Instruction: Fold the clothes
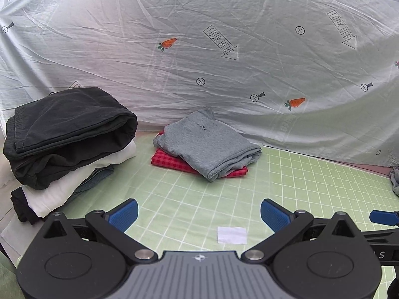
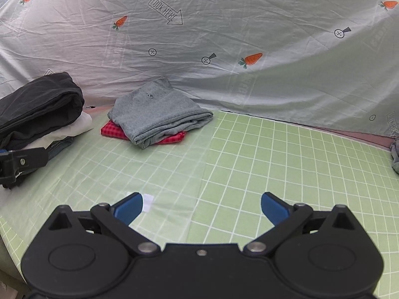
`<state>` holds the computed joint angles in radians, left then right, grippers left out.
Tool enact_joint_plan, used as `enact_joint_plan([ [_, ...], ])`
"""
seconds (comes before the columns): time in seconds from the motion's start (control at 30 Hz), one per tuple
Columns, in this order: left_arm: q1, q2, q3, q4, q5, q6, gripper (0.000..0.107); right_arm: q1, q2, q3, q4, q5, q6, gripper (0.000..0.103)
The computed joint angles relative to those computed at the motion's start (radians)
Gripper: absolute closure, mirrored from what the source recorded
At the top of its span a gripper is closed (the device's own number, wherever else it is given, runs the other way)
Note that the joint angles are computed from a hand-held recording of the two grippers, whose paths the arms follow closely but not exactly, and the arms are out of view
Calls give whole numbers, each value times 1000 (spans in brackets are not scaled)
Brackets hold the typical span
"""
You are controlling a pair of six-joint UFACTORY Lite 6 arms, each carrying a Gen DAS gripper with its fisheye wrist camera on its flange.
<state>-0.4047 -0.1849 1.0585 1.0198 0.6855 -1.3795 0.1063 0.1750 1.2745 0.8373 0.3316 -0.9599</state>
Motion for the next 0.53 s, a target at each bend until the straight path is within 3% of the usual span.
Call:
enact_joint_plan([
  [0.53, -61, -87, -45, -2, 82, -10, 4, -2, -119, -114, 90, -1, -92, 1],
])
